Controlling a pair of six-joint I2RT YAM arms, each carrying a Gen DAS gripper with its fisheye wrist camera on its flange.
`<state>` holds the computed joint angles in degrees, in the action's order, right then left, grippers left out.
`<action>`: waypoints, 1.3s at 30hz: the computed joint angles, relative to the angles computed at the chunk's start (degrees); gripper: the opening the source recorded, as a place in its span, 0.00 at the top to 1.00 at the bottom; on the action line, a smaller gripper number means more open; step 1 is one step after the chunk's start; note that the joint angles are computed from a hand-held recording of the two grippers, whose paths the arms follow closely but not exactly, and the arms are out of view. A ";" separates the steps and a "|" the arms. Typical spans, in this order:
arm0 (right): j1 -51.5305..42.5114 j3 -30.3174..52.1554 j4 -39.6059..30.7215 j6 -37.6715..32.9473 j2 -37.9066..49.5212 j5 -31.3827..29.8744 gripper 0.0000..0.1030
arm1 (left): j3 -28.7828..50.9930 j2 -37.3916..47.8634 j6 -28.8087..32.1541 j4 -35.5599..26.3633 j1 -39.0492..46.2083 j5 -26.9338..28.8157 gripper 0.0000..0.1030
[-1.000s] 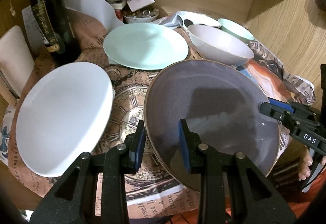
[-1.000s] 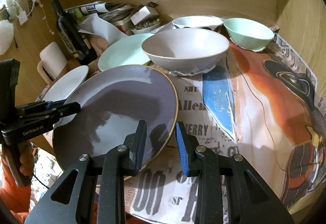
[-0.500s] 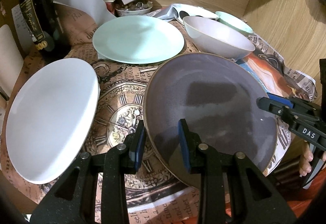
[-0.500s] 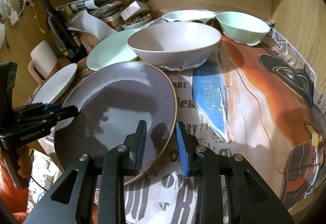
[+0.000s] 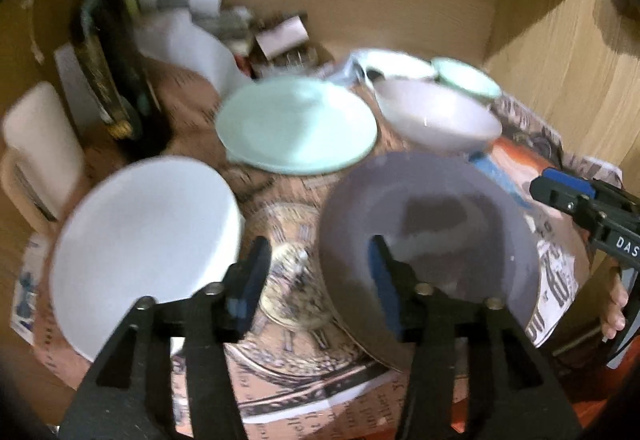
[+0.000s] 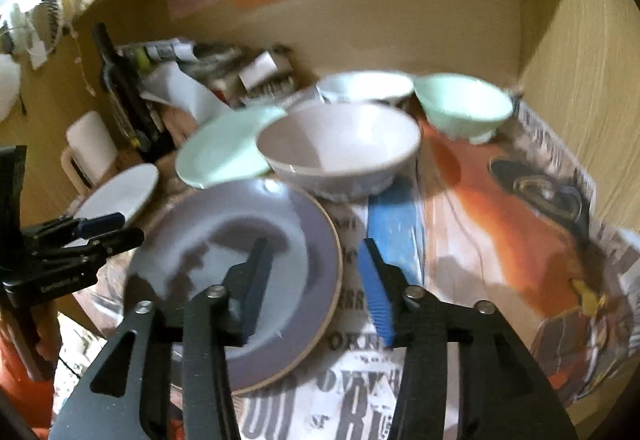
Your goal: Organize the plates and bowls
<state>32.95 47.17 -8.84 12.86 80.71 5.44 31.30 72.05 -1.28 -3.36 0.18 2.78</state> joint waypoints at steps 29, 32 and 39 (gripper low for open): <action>12.09 21.71 0.59 0.77 21.22 -3.69 0.37 | -0.62 -2.21 12.77 0.81 34.74 11.97 0.11; 13.05 26.39 -1.93 0.73 25.13 -4.13 0.37 | 0.66 1.57 13.89 1.78 37.70 13.57 0.12; 13.73 36.63 -7.72 2.32 33.92 -6.67 0.41 | 4.54 8.63 15.32 1.61 43.61 18.50 0.29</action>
<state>46.68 83.80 -16.55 15.18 114.63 -1.22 35.84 80.67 14.04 -1.74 43.79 21.27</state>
